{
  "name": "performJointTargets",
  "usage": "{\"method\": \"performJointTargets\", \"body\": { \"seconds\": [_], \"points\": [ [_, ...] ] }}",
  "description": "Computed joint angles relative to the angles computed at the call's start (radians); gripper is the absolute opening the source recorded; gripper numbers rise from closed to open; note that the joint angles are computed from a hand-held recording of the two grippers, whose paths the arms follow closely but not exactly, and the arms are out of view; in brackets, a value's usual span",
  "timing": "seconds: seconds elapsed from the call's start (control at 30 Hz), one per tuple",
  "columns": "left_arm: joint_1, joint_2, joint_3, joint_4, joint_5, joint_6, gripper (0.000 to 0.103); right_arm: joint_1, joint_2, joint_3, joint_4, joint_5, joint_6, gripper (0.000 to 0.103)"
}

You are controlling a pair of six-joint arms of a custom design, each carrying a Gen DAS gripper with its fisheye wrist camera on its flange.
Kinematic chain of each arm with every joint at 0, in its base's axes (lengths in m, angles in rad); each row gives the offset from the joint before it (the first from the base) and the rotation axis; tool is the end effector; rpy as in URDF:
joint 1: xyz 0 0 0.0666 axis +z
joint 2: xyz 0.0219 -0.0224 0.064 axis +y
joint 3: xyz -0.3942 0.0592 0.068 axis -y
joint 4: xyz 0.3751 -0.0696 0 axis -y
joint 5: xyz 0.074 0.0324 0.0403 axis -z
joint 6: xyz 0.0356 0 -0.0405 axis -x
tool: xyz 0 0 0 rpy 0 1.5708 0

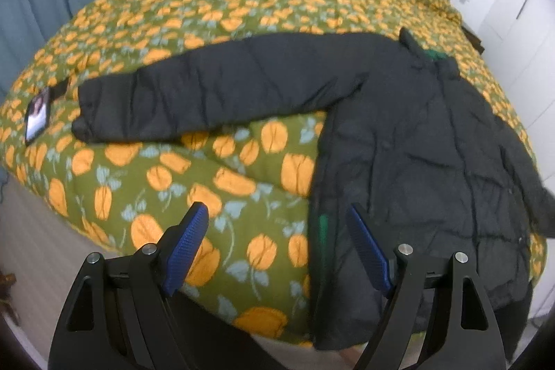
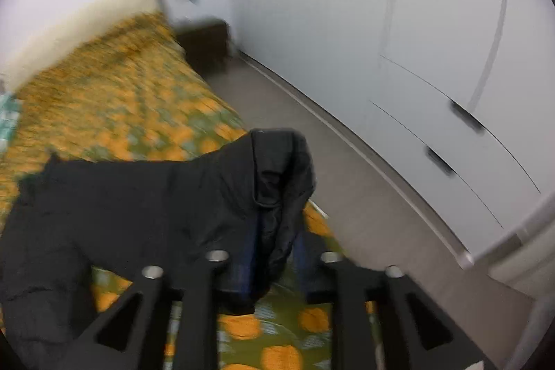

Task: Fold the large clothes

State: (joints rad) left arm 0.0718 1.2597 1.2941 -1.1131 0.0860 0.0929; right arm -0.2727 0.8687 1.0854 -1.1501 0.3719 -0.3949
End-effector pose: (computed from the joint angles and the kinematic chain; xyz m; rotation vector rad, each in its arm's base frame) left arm 0.3916 0.0247 0.4430 -0.1893 2.6414 -0.1209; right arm 0.2364 -0.0800 0.4699 0.9484 2.2698 -0.4116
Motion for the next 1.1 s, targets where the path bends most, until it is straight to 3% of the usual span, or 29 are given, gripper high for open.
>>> {"method": "performJointTargets", "body": {
  "seconds": [0.03,0.1,0.17,0.3,0.37,0.5,0.6,0.63,0.67,0.7,0.77,0.9,1.1],
  "points": [
    [0.004,0.001,-0.004,-0.013,0.018,-0.001,0.083,0.007,-0.028,-0.020,0.013,-0.005,-0.009,0.078],
    [0.005,0.002,-0.015,-0.037,0.050,-0.009,0.083,0.096,-0.064,-0.036,-0.009,0.008,-0.062,0.079],
    [-0.015,0.008,-0.032,-0.059,0.080,-0.028,0.086,0.237,-0.088,-0.045,-0.046,-0.020,-0.111,0.079],
    [-0.082,0.040,-0.066,-0.078,0.108,-0.053,0.089,0.537,-0.069,-0.088,-0.025,-0.266,-0.255,0.079],
    [-0.115,0.064,-0.083,-0.085,0.098,-0.037,0.089,0.707,-0.016,-0.117,0.014,-0.322,-0.313,0.079],
    [-0.138,0.054,-0.119,-0.059,0.088,-0.024,0.089,0.893,0.102,-0.127,0.034,-0.297,-0.302,0.079],
    [-0.146,0.036,-0.136,-0.052,0.092,-0.027,0.087,0.925,0.150,-0.131,0.035,-0.312,-0.321,0.078],
    [-0.151,0.027,-0.145,-0.048,0.097,-0.029,0.075,0.930,0.148,-0.131,0.028,-0.314,-0.334,0.072],
    [-0.148,0.020,-0.152,-0.056,0.125,-0.037,0.055,0.933,0.132,-0.133,0.012,-0.311,-0.342,0.048],
    [-0.145,0.023,-0.151,-0.069,0.159,-0.041,0.046,0.934,0.130,-0.127,0.004,-0.306,-0.348,0.035],
    [-0.154,0.022,-0.148,-0.065,0.132,-0.042,0.031,0.936,0.120,-0.117,-0.005,-0.311,-0.363,0.023],
    [-0.181,-0.013,-0.148,-0.087,0.109,-0.075,0.019,0.885,0.164,-0.079,-0.013,-0.316,-0.287,0.020],
    [-0.203,-0.066,-0.194,-0.111,0.095,-0.085,0.019,0.903,0.147,-0.092,-0.016,-0.329,-0.344,0.019]
  ]
}}
